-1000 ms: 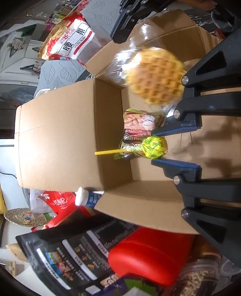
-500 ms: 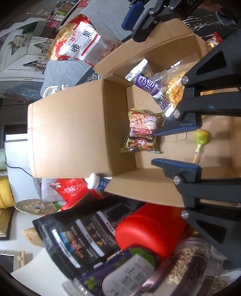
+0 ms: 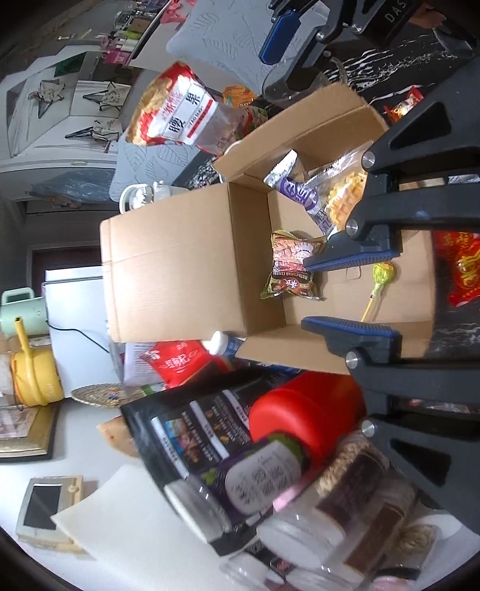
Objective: Organize snacks
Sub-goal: 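Withdraw both tools from the box back over the table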
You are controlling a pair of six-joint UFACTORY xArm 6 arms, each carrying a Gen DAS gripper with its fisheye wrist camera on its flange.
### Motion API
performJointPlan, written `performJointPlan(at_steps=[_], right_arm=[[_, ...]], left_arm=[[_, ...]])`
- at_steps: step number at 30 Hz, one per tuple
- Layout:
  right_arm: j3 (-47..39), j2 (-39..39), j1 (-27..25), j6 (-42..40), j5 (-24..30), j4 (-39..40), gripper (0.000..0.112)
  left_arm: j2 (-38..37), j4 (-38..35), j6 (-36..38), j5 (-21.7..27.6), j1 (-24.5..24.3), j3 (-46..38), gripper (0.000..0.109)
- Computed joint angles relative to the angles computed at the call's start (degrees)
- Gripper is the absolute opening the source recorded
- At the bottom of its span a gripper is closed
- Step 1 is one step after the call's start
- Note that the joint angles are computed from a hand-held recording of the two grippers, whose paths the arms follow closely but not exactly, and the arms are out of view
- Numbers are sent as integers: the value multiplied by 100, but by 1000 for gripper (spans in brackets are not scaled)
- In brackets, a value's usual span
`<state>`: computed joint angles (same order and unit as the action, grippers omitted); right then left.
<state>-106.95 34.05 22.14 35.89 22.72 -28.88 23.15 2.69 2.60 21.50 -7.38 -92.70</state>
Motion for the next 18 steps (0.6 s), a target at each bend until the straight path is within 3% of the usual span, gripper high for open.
performJointPlan(at_steps=[10,11,12,13,14,16,18], right_arm=[[1255,-977,40,913,-357,-817,58],[1420,-1110,51,1069,-382,-952,58],[1513,-1187,58,1157,-389,-1030,58],[1612,-1270,68,1247,-397,-1111,58],[1779,-1403,83,1407,-417,-1256,58],[1996,-1570,106,1601,-451,-1422,58],[2244,-1764,146,1818,-463,-1605,58]], left_arm=[[-940,-133,160,-405,-18,1126,26],[-1047,-132,153,-421,-14,1250,32],[-1108,-145,164,-430,-14,1321,54],[-1213,-228,245,-491,-18,1461,88],[-1322,-372,389,-612,-29,1623,102],[-1590,-351,449,-964,-32,2037,103],[-1785,-335,473,-990,-40,2274,103]])
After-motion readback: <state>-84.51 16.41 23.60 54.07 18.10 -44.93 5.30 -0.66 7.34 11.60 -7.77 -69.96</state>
